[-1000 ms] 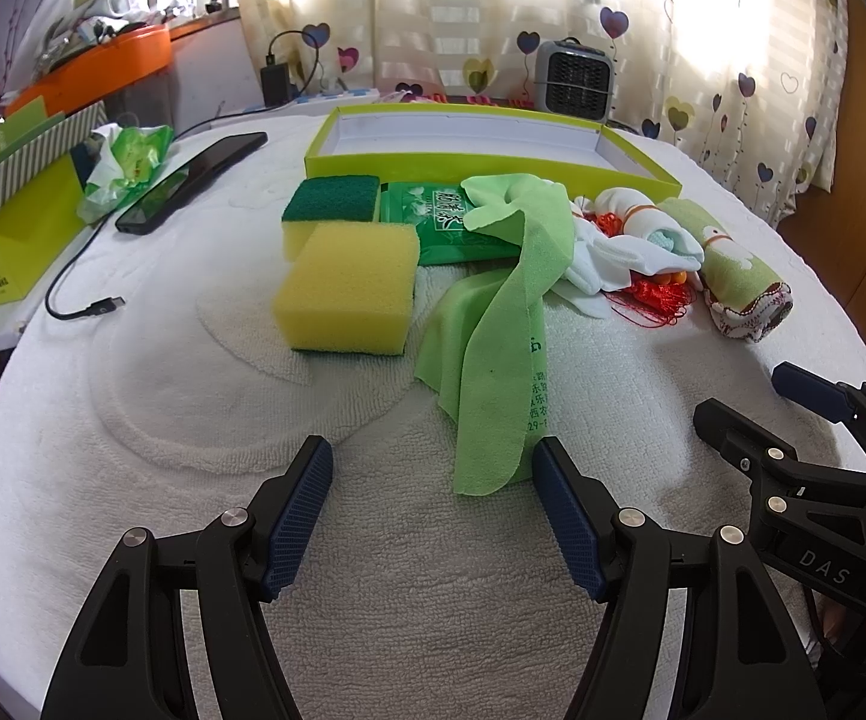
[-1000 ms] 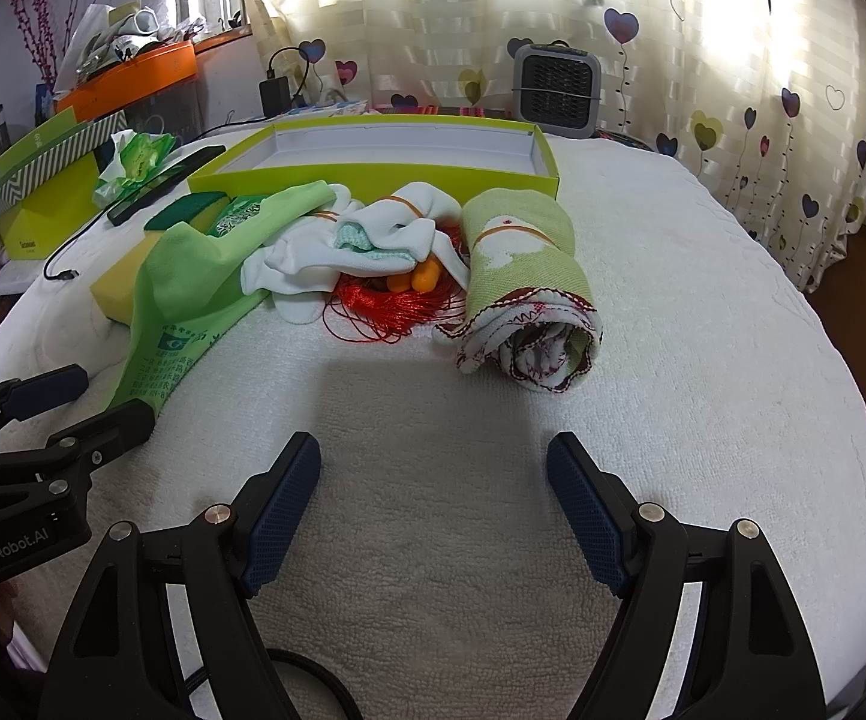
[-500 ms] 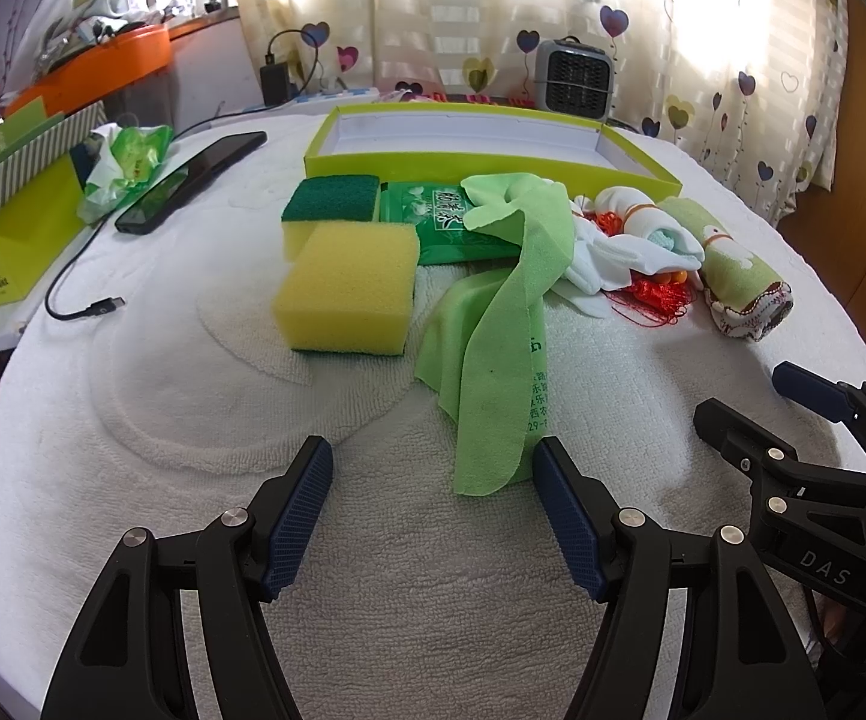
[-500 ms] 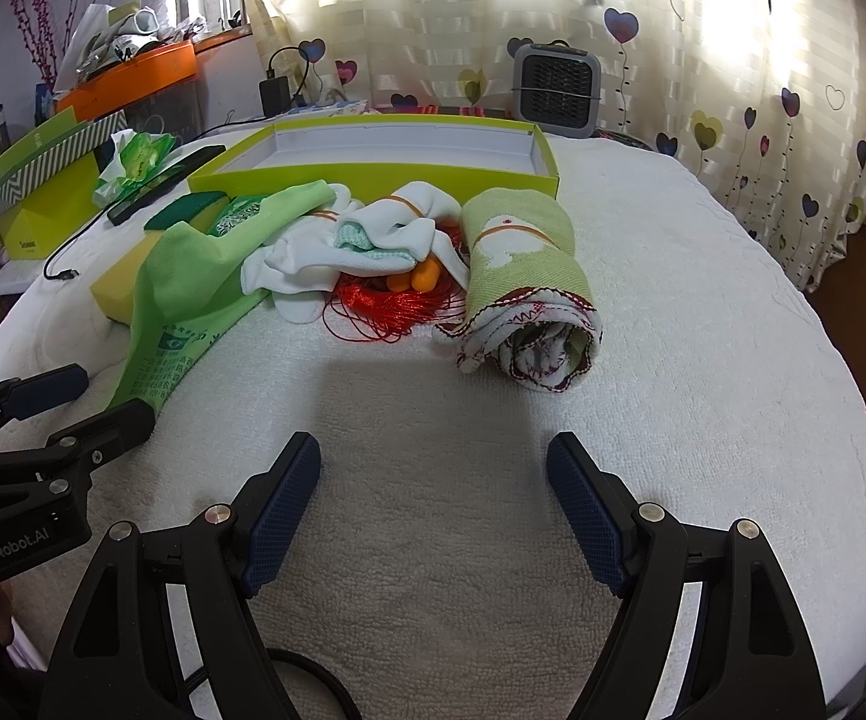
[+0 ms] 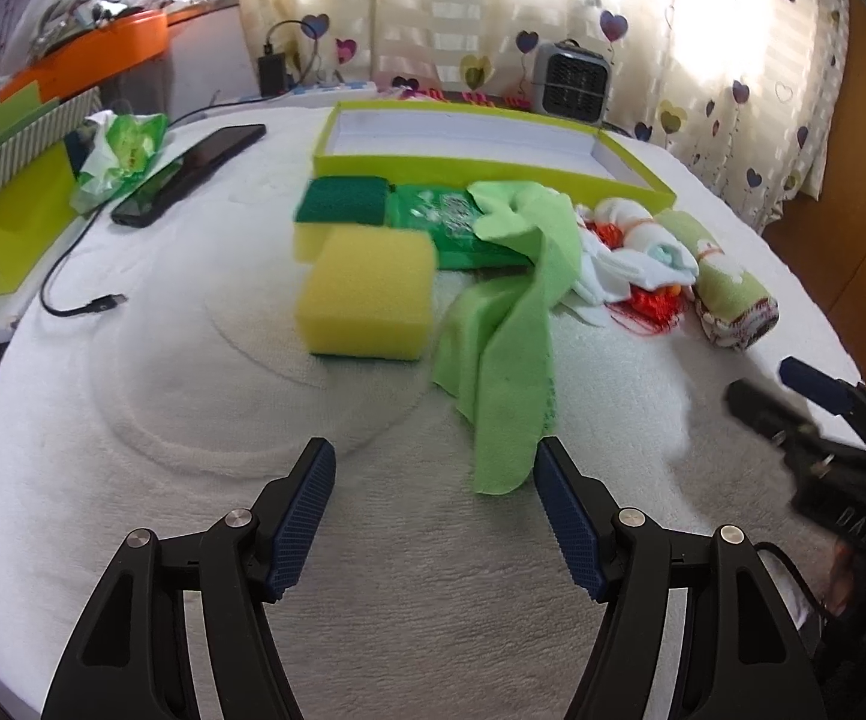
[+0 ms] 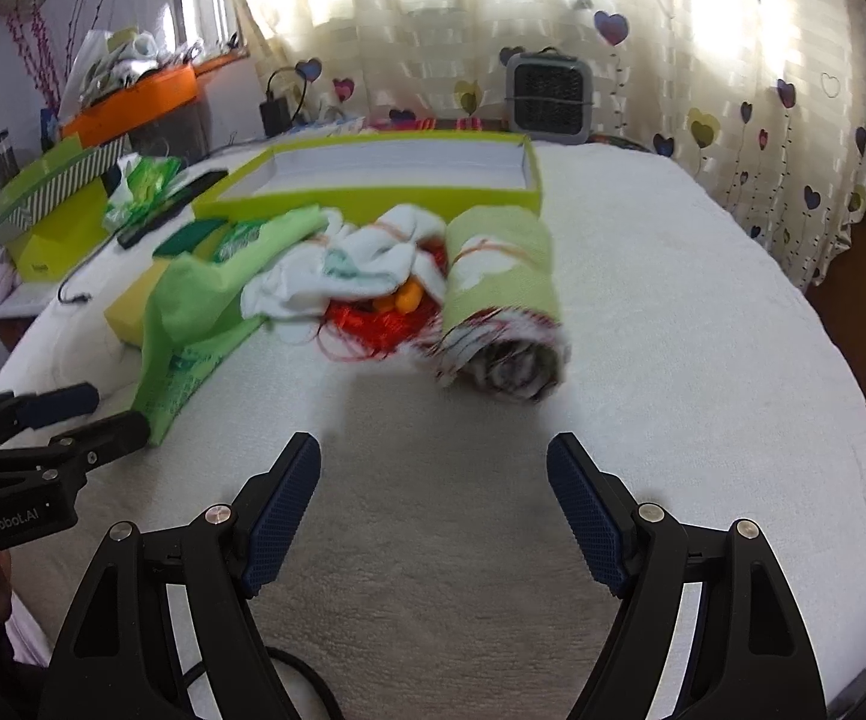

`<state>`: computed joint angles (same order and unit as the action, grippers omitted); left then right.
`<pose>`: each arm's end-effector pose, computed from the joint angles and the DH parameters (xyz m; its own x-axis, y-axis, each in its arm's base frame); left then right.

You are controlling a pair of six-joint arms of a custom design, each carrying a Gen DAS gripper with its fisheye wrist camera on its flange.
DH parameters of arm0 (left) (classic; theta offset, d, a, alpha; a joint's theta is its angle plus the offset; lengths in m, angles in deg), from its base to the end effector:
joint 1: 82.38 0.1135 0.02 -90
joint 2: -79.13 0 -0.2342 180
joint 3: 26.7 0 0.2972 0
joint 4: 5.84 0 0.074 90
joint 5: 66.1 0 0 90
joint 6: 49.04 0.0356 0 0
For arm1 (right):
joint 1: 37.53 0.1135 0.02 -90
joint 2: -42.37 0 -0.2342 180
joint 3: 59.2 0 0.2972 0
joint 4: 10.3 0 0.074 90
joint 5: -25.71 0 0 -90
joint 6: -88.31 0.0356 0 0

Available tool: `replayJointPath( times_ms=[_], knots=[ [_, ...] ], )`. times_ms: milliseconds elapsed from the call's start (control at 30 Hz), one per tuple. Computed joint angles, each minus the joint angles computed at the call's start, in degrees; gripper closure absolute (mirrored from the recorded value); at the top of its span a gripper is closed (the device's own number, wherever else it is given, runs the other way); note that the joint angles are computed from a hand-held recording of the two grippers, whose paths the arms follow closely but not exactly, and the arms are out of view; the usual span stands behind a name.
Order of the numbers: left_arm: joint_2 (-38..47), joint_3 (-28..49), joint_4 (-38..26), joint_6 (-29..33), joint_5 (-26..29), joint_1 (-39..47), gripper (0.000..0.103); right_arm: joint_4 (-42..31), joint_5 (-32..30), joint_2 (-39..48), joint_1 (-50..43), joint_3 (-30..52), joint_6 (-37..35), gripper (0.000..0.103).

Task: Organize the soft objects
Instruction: 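Grasp the yellow sponge with the left tool while the right tool grasps the rolled green towel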

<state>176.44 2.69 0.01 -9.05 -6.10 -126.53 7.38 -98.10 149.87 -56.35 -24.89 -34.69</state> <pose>0.1635 -0.1339 -0.0222 -0.7408 -0.2056 -0.6395 -0.2060 0.9757 -0.0750 0.2289 -0.0571 -0.0330 -0.6378 -0.2607 -0.7247 -0.4502 0.8896 0.0762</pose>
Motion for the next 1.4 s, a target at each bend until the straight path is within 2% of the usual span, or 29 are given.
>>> replayJointPath(
  times_ms=[167,400,633,833,1267,1400],
  knots=[
    [-9.88,-5.51,-0.47,1.37,0.69,2.39,0.034,-3.70,-4.03,-3.32,-3.61,1.77,2.06,0.025],
    [-21.75,-10.18,-2.04,6.75,3.42,9.04,0.034,-5.54,-4.13,-4.34,-4.14,5.08,5.87,0.025],
    [-12.34,-4.47,2.14,13.93,10.05,17.05,0.034,-5.83,-0.79,-2.50,-1.07,8.72,8.13,0.025],
    [-3.79,1.62,2.72,17.17,13.86,20.55,0.034,-8.85,0.36,1.27,1.07,13.84,9.06,0.025],
    [4.92,8.36,2.21,19.04,16.77,24.64,0.034,-15.91,3.46,8.54,5.17,21.95,8.52,0.025],
    [5.91,9.11,2.35,19.10,16.54,24.84,0.034,-19.24,1.20,10.37,4.13,24.76,9.13,0.025]
  ],
)
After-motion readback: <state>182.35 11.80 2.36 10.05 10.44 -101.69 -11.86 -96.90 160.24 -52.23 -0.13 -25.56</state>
